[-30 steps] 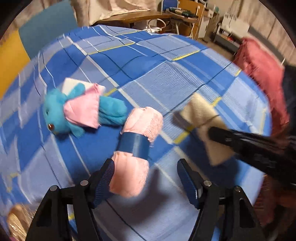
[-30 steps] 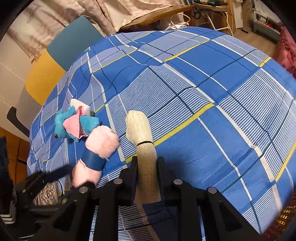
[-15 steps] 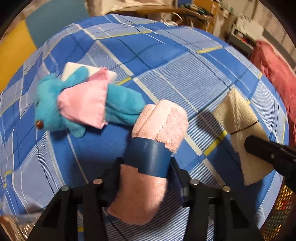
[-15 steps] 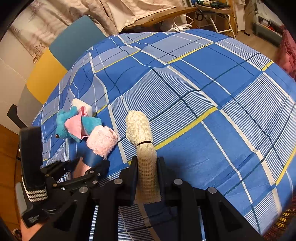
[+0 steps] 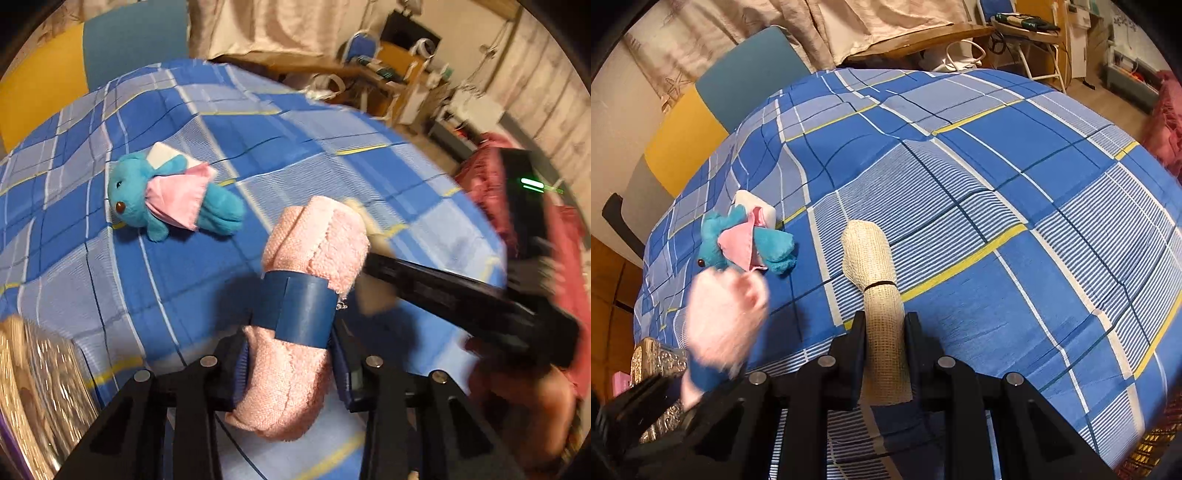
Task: Organize soft objects
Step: 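Grasp the pink towel roll with the left gripper while the right holds the beige sock, then carry the towel roll and beige sock over the gold tray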
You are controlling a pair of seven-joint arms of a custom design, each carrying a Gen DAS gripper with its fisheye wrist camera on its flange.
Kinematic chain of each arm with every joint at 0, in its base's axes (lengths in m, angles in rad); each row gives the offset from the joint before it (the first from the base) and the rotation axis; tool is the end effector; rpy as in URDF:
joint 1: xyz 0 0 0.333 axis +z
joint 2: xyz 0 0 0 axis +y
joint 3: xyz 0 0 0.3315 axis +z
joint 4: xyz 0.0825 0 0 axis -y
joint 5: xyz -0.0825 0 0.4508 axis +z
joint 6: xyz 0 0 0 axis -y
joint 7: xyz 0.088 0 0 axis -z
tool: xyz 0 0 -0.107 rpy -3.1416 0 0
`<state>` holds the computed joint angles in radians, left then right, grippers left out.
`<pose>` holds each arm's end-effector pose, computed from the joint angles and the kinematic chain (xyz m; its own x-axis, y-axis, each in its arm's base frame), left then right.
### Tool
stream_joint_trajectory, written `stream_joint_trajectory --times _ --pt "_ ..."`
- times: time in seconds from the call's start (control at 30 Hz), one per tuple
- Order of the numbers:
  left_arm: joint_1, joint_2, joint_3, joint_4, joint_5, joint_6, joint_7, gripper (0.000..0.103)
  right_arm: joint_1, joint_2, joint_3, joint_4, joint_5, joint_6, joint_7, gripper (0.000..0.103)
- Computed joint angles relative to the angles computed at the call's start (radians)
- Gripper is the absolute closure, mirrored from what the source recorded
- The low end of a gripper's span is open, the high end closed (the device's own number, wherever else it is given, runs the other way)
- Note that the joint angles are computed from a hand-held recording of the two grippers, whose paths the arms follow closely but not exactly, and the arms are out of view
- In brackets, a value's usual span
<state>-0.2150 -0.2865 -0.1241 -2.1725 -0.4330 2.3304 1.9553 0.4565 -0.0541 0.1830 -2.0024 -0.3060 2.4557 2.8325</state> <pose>0.5299 -0.1997 0.5541 -0.5125 -0.8355 0.1983 -0.7911 0.3696 -0.4875 0.5148 0.3852 0.5276 -0.3237 -0.8829 -0.3401 -0.7925 0.4493 -0.4123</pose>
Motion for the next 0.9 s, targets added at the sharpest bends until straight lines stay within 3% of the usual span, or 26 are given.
stream_joint_trajectory --times 0.2,0.5,0.7,0.9 --pt "-0.034 -0.174 0.064 -0.118 -0.134 -0.082 0.094 0.065 0.004 0.004 0.003 0.008 -0.027 -0.009 -0.004 0.083" --pt "-0.025 -0.455 0.169 -0.265 -0.193 -0.182 0.193 0.065 0.004 -0.007 0.005 0.001 -0.059 -0.009 0.007 0.083" --pt "0.062 -0.61 0.257 -0.327 -0.166 -0.175 0.241 0.065 -0.008 -0.038 0.018 -0.01 -0.159 -0.031 0.083 0.083" --pt "0.244 -0.625 0.326 -0.345 -0.068 -0.168 0.183 0.065 -0.016 -0.057 0.029 -0.016 -0.225 -0.049 0.134 0.083"
